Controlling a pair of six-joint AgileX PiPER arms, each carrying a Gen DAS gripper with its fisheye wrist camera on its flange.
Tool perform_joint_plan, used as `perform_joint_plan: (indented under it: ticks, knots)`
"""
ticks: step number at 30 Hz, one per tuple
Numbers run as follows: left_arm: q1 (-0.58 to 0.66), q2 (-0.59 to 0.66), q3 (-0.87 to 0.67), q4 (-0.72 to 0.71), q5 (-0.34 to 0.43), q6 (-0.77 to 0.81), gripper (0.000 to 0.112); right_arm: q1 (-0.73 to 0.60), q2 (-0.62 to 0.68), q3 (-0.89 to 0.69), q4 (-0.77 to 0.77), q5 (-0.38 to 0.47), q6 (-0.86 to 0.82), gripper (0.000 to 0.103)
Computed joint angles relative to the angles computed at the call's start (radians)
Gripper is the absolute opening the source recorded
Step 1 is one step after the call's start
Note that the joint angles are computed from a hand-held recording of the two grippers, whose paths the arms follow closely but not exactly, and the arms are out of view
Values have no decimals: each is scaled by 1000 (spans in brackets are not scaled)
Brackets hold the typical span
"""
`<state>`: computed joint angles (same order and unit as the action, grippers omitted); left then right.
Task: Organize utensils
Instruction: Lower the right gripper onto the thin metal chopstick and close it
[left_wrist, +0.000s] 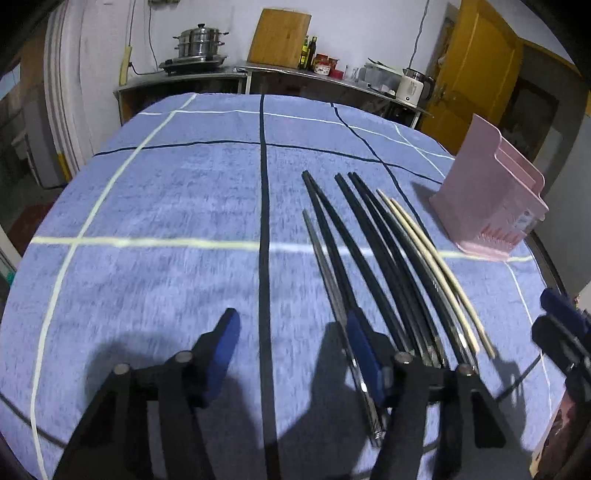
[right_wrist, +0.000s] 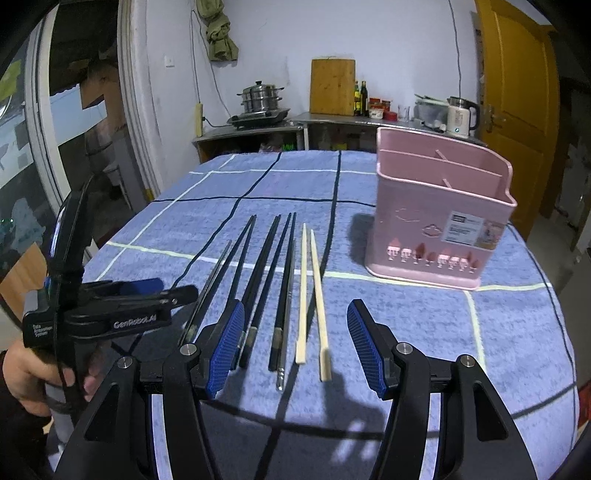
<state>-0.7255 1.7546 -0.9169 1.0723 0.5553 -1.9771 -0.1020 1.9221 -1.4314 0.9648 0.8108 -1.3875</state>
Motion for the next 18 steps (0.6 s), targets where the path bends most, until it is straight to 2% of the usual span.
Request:
perform_joint_plan:
  ticks: [5, 12, 15, 18]
  knots:
    - [56, 20, -38, -24, -31, 60, 50, 26, 38, -47, -30, 8, 39, 51]
    - [86, 64, -98, -65, -30, 146, 47, 67, 125, -170, -116, 40, 154, 26]
    - [82, 92, -137, -80, 4, 198, 47, 84, 178, -252, -152, 80, 218, 17]
    - [74, 110, -166, -105, 43, 246, 45, 106, 235, -342, -189, 116, 283, 14]
